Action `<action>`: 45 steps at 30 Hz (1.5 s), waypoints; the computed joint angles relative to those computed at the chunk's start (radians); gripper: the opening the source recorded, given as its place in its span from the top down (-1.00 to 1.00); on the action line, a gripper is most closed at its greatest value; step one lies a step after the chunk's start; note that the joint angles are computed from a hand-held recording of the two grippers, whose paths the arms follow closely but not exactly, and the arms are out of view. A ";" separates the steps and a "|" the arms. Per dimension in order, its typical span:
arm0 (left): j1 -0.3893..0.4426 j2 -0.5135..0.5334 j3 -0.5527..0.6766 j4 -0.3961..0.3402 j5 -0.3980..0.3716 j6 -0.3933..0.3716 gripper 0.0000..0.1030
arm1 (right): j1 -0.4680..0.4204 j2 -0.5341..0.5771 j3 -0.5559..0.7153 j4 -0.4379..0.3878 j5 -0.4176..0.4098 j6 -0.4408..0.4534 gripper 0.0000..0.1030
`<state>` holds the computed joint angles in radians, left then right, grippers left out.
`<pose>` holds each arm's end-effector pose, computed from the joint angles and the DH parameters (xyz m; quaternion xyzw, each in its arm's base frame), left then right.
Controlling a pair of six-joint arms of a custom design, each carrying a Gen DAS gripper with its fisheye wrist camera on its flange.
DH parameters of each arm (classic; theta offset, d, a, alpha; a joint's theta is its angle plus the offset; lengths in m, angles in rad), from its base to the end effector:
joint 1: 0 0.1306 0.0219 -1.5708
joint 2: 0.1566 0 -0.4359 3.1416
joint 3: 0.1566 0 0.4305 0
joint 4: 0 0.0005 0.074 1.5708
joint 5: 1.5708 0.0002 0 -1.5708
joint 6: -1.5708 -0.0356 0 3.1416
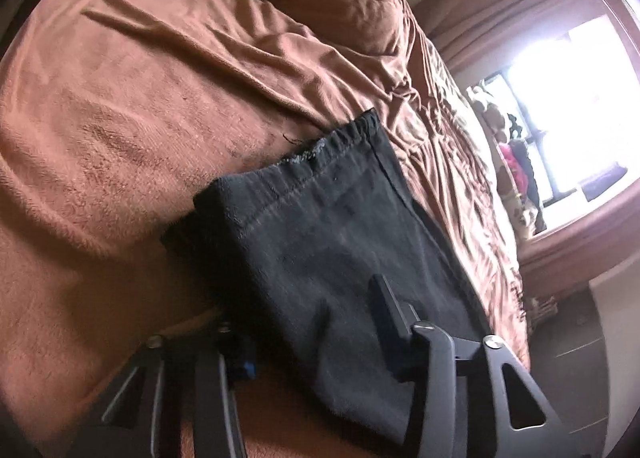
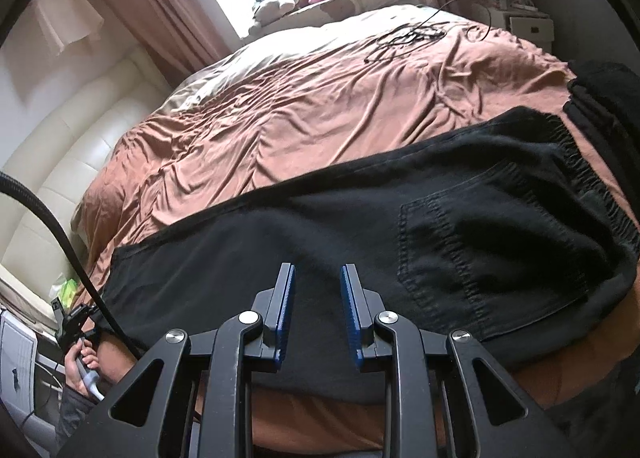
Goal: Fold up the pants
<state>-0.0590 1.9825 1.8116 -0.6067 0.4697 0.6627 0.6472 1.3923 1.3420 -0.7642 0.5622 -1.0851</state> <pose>0.7536 -0.0612 0.3504 -0.1809 0.8832 -0.3335 0.2757 0.4215 0.2941 0.4689 0.2939 0.8493 0.1032 0.4262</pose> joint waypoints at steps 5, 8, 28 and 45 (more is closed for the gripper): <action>0.009 -0.020 -0.027 0.068 0.016 0.034 0.89 | -0.010 0.030 0.019 0.000 -0.046 0.003 0.60; 0.008 -0.031 -0.019 0.070 0.026 0.018 0.92 | -0.015 0.048 0.039 -0.005 -0.070 0.018 0.60; -0.074 -0.053 0.223 0.004 0.020 -0.088 0.93 | -0.077 0.214 0.158 0.072 -0.364 0.139 0.78; -0.138 -0.015 0.435 -0.089 0.009 -0.115 0.93 | -0.147 0.365 0.234 0.092 -0.658 0.160 1.00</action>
<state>-0.1971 1.9672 2.2465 -0.6957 0.4787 0.5481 0.5004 1.7576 1.5762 -0.6723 -0.0954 -0.9254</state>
